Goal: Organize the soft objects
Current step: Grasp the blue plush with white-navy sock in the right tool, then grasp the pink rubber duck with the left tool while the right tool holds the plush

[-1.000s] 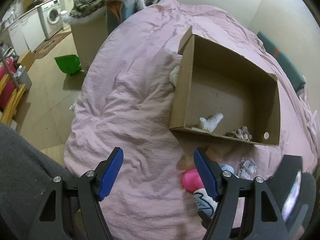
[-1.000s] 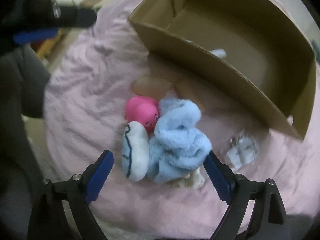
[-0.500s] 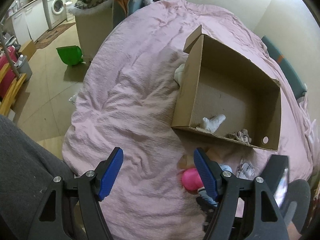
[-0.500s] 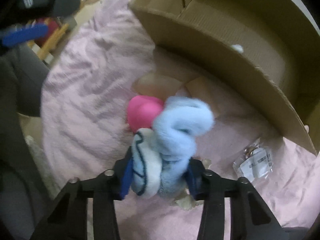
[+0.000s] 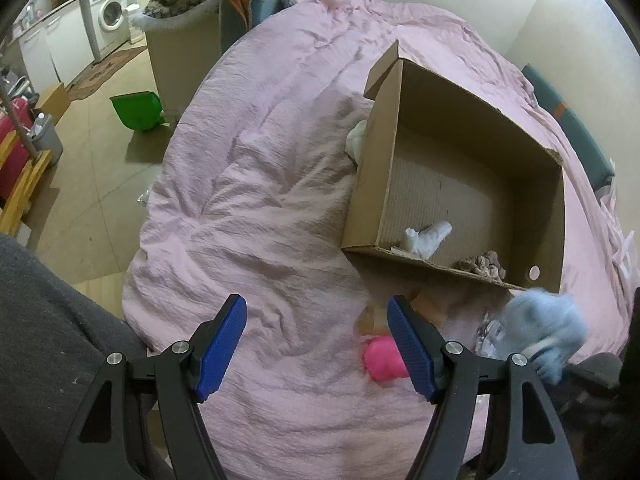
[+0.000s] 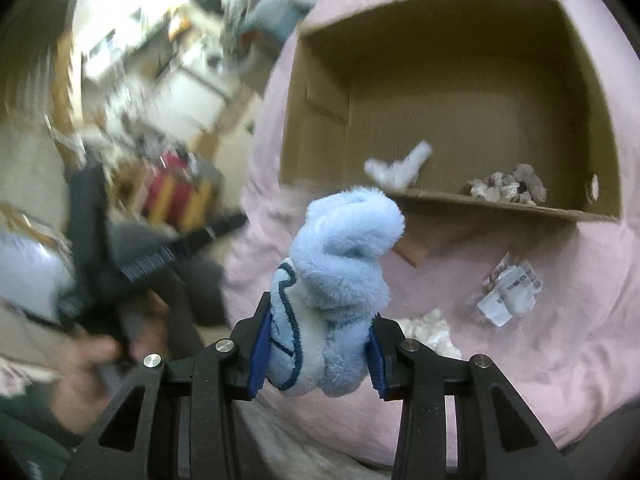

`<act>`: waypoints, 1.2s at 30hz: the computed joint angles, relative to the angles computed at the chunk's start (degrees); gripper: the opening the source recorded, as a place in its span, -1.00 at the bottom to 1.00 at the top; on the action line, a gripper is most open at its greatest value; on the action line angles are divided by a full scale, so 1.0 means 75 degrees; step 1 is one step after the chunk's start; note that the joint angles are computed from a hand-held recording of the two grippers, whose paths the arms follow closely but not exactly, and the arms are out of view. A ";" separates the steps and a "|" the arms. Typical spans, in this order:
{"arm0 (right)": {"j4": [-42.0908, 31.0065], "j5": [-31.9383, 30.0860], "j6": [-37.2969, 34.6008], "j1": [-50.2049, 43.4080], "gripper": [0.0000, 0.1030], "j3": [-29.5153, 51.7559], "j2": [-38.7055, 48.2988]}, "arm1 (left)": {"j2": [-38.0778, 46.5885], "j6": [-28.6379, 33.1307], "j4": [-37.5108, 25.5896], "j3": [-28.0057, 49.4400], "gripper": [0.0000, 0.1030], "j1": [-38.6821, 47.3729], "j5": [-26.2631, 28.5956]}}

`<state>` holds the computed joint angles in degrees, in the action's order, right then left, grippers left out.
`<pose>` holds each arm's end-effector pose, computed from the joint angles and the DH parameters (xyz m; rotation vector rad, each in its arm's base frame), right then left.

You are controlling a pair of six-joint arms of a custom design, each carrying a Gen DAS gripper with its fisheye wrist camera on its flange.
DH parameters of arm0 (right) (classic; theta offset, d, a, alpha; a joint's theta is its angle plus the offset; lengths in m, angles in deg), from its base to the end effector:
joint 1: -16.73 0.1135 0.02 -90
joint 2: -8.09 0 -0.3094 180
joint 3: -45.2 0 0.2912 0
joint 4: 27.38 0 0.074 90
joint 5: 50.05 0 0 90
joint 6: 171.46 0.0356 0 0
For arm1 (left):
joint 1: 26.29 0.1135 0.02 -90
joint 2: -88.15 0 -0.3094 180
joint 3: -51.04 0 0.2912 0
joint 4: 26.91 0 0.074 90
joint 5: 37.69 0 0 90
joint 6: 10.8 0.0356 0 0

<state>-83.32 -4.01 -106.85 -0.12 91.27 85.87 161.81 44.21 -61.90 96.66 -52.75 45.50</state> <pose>0.2046 -0.0362 0.1633 -0.2200 2.6507 0.9818 0.2164 -0.1030 0.1761 -0.2367 2.6609 -0.1906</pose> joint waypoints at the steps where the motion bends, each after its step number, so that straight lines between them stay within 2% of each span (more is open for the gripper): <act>1: -0.0055 -0.0022 0.0039 -0.0192 -0.17 0.0020 -0.0065 | 0.0042 0.0019 0.0001 0.0007 0.36 -0.0038 -0.0018; 5: 0.0825 0.0230 0.0685 -0.0275 -0.17 -0.0397 -0.0067 | 0.0290 0.0095 0.0024 0.0054 0.36 -0.0163 -0.0009; 11: 0.1347 0.0316 0.1232 -0.0195 -0.17 -0.0434 -0.0118 | 0.0832 0.0359 0.0166 0.0171 0.36 -0.0455 0.0216; 19: 0.1382 0.0239 0.1271 -0.0599 -0.17 -0.0310 0.0161 | 0.2255 0.0958 0.0365 0.0686 0.36 -0.1167 0.0898; 28: 0.1495 0.0239 0.1266 -0.0667 -0.17 -0.0397 0.0251 | 0.3652 0.0624 0.0751 0.1163 0.33 -0.1291 0.1325; 32: 0.1509 0.0282 0.1269 -0.0643 -0.17 -0.0384 0.0261 | 0.3952 0.0593 0.0677 0.1256 -0.08 -0.1252 0.1365; 36: 0.1518 0.0283 0.1271 -0.0636 -0.17 -0.0373 0.0294 | 0.3841 0.0532 0.0705 0.1149 -0.08 -0.1152 0.1464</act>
